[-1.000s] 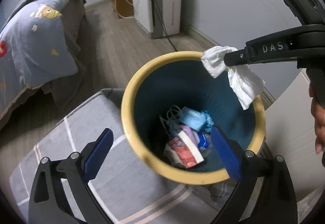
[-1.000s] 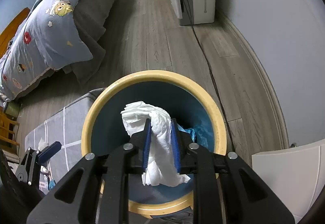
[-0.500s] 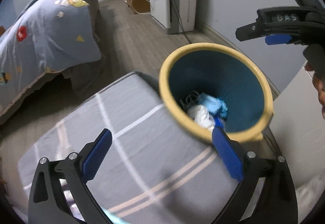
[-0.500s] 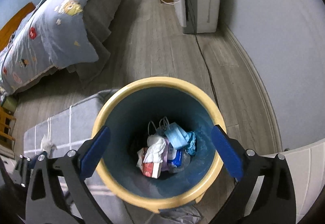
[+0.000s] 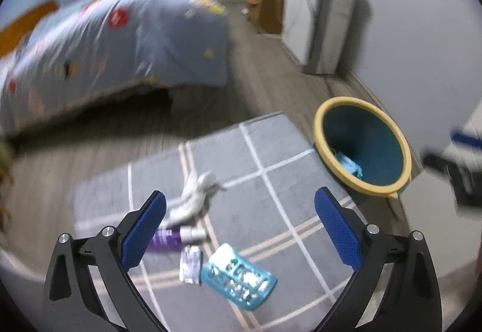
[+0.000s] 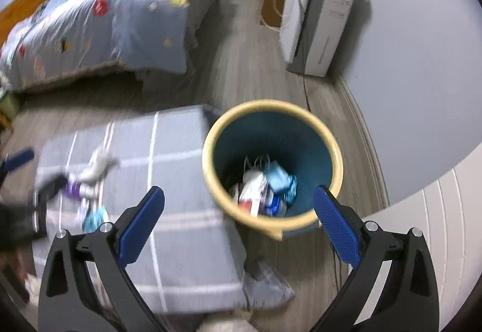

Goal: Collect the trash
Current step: 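Move both tools back from the bin over the cushion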

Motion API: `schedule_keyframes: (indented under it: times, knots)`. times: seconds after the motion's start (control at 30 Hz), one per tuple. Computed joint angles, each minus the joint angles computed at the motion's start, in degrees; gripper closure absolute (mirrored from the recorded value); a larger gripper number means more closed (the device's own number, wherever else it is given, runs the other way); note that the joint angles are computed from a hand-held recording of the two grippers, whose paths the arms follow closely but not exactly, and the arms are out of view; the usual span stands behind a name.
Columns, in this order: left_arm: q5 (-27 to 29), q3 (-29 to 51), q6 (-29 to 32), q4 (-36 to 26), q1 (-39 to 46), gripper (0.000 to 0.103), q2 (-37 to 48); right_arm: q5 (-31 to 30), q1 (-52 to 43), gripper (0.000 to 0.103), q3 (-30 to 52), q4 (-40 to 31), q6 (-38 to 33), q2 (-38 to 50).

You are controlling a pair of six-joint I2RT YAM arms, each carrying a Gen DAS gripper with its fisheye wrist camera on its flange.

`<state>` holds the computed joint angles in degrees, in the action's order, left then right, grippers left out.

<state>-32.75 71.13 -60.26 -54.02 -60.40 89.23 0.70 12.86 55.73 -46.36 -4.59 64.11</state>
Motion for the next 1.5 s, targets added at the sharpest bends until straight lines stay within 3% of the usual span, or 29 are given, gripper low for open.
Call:
schedule_keyframes:
  times: [0.13, 0.43, 0.7, 0.83, 1.03, 1.33, 1.5]
  knots:
    - [3.21, -2.95, -5.60, -2.76, 1.42, 0.005, -1.77, -3.36, 1.25, 0.006, -5.35, -4.15, 2.59, -7.70]
    - [1.04, -3.13, -13.28, -10.91, -3.32, 0.005, -2.76, -7.45, 0.62, 0.006, -8.38, -9.55, 3.29, -16.25]
    - [0.46, -4.67, -19.88, -15.84, -5.72, 0.005, -6.27, -11.44, -0.62, 0.006, -7.80, -11.45, 5.77, -18.08]
    - [0.44, -5.89, -21.82, -17.33, -6.78, 0.005, -8.42, -10.14, 2.58, 0.006, -7.98, -11.49, 8.89, -18.13]
    - [0.64, -9.47, -25.51, -18.59, -7.72, 0.005, -13.76, -3.33, 14.48, 0.006, -7.93, -9.51, 16.37, -15.86]
    - [0.82, -14.81, -33.20, -27.22, -11.12, 0.005, -22.39, 5.65, 30.94, 0.006, -6.28, -5.14, 26.20, -5.40]
    - [-0.09, -17.09, -36.56, -29.94, -10.61, 0.005, -26.63, 1.98, 29.62, 0.006, -4.11, -2.37, 27.01, 1.68]
